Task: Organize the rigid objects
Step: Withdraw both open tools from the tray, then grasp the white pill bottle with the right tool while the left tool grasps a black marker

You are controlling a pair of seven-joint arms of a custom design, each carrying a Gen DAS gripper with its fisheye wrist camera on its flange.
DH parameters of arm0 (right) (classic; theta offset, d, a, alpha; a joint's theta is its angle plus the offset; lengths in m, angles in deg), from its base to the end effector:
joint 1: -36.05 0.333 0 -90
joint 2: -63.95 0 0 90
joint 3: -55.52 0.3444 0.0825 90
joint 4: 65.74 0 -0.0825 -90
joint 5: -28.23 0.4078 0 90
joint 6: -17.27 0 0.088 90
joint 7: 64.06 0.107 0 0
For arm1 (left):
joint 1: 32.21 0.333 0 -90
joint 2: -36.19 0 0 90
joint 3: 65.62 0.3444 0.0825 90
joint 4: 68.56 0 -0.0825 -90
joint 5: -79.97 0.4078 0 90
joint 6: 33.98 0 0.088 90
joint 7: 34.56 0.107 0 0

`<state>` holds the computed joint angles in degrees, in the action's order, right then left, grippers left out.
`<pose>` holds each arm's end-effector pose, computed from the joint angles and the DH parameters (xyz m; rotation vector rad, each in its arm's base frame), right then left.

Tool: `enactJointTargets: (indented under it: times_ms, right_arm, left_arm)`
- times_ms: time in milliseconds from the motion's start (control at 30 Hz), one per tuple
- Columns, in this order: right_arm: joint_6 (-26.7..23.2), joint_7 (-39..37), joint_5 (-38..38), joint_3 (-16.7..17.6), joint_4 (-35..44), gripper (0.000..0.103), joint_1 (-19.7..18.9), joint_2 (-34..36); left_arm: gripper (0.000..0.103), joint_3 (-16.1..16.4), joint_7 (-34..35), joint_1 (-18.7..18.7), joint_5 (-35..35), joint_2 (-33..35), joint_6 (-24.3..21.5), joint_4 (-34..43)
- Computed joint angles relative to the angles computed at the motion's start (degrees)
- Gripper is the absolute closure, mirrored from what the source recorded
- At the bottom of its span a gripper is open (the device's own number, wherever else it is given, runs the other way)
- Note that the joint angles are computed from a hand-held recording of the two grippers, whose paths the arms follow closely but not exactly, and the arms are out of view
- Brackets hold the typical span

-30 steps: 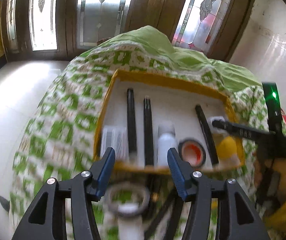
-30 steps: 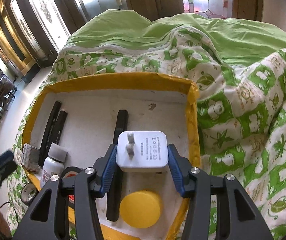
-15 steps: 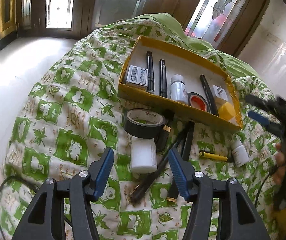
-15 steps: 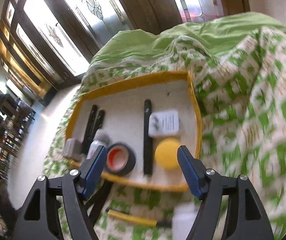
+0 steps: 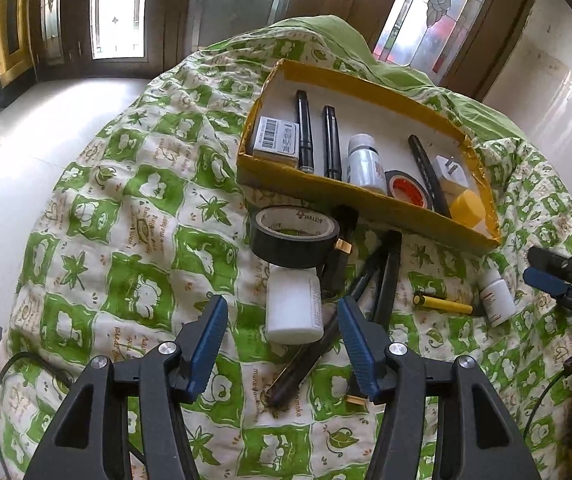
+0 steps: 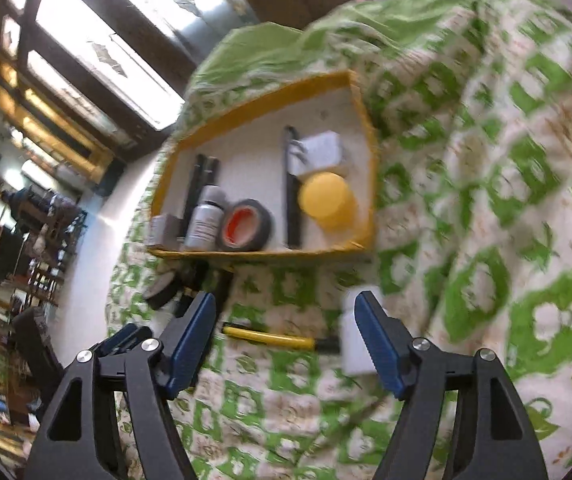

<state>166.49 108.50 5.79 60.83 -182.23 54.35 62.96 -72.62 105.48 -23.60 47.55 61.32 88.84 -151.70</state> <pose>0.5575 0.2527 0.5360 -1.0019 2.3052 -0.2734 0.7477 0.0150 0.4882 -1.4094 2.5921 -0.9298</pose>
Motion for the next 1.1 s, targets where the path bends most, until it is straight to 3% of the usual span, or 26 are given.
enactJointTargets:
  times_ms: [100,300,467,667,800,967,1100]
  right_arm:
    - [-4.12,-3.58,3.88,0.1,1.52,0.047,0.26,1.3]
    - [-17.16,-7.69,5.52,0.55,8.03,0.052,1.11,5.97]
    - [-21.57,-10.55,9.0,0.49,10.62,0.067,0.89,9.04]
    - [-19.11,-10.7,7.21,0.49,10.04,0.068,1.33,8.87]
    - [-19.35,-10.66,7.28,0.48,10.98,0.068,1.41,9.32]
    - [-19.18,-10.74,7.04,0.48,10.94,0.068,1.48,8.89]
    - [-19.1,-10.83,7.14,0.47,11.27,0.068,1.5,9.36]
  left_arm:
    - [0.043,-0.12,0.54,-0.03,-0.01,-0.33,0.24,-0.51]
    - [0.043,-0.1,0.87,-0.02,-0.36,-0.54,0.39,-0.76]
    - [0.043,-0.39,2.87,0.2,-1.09,-1.31,0.56,-1.67]
    - [0.043,-1.03,8.87,0.83,-3.85,-4.22,0.12,-5.13]
    - [0.043,-1.11,13.44,0.87,-5.7,-6.54,-2.63,-7.81]
    - [0.072,-0.28,14.54,-2.37,-0.82,-6.81,-2.63,-9.52]
    - [0.076,0.04,12.0,-3.79,1.21,-5.13,-2.65,-8.18]
